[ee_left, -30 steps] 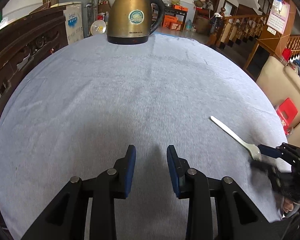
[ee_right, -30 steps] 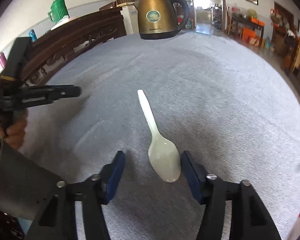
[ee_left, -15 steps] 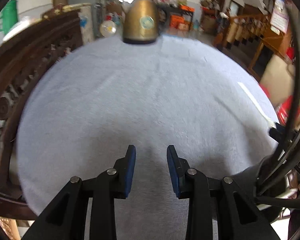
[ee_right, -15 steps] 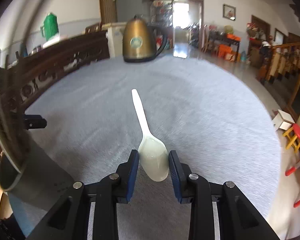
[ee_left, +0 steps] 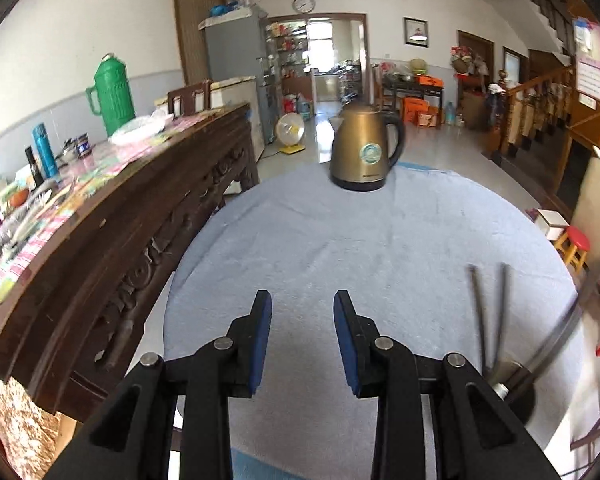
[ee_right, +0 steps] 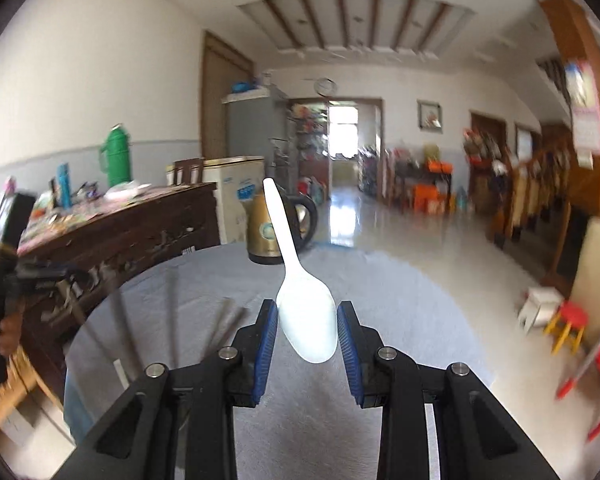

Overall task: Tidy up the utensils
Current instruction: 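Lift the spoon with the right gripper and carry it over the cup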

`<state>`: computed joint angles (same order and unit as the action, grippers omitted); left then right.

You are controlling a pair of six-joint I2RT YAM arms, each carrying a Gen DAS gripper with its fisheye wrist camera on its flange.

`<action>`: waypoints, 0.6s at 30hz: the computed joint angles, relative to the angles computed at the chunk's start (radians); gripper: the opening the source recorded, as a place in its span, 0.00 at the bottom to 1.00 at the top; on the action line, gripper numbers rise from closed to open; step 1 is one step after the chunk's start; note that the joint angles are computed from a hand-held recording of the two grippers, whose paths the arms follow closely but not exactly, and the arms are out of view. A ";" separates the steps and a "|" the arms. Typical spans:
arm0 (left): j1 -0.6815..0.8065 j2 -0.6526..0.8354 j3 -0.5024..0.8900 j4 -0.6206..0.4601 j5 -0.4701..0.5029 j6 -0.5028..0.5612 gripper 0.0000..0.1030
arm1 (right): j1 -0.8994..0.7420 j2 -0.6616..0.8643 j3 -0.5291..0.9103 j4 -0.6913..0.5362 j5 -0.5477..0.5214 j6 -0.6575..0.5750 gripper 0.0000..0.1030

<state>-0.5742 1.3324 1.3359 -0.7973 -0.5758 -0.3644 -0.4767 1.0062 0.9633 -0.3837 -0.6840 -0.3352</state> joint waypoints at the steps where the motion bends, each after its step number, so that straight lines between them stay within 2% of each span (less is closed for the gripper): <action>1: -0.030 -0.019 -0.006 -0.010 -0.012 0.003 0.32 | 0.011 -0.032 -0.001 -0.028 0.014 -0.046 0.32; 4: -0.093 -0.029 0.005 -0.043 -0.029 0.004 0.32 | 0.117 -0.166 -0.026 -0.103 0.151 -0.238 0.32; 7: -0.153 -0.037 0.011 -0.089 -0.017 -0.012 0.32 | 0.318 -0.297 -0.092 -0.128 0.398 -0.415 0.32; 10: -0.198 -0.052 0.001 -0.131 0.005 -0.043 0.32 | 0.551 -0.378 -0.158 -0.135 0.656 -0.542 0.32; 12: -0.216 -0.059 -0.005 -0.148 -0.003 -0.061 0.32 | 0.666 -0.419 -0.220 -0.122 0.786 -0.632 0.32; 13: -0.215 -0.065 -0.011 -0.158 -0.001 -0.068 0.32 | 0.706 -0.442 -0.255 -0.113 0.835 -0.688 0.32; 14: -0.218 -0.065 -0.012 -0.163 -0.002 -0.076 0.32 | 0.696 -0.470 -0.290 -0.102 0.839 -0.750 0.32; 16: -0.217 -0.077 -0.023 -0.169 -0.001 -0.081 0.32 | 0.764 -0.508 -0.359 -0.052 0.937 -0.876 0.32; 18: -0.230 -0.081 -0.024 -0.177 -0.006 -0.091 0.32 | 0.748 -0.541 -0.418 0.001 0.949 -1.000 0.32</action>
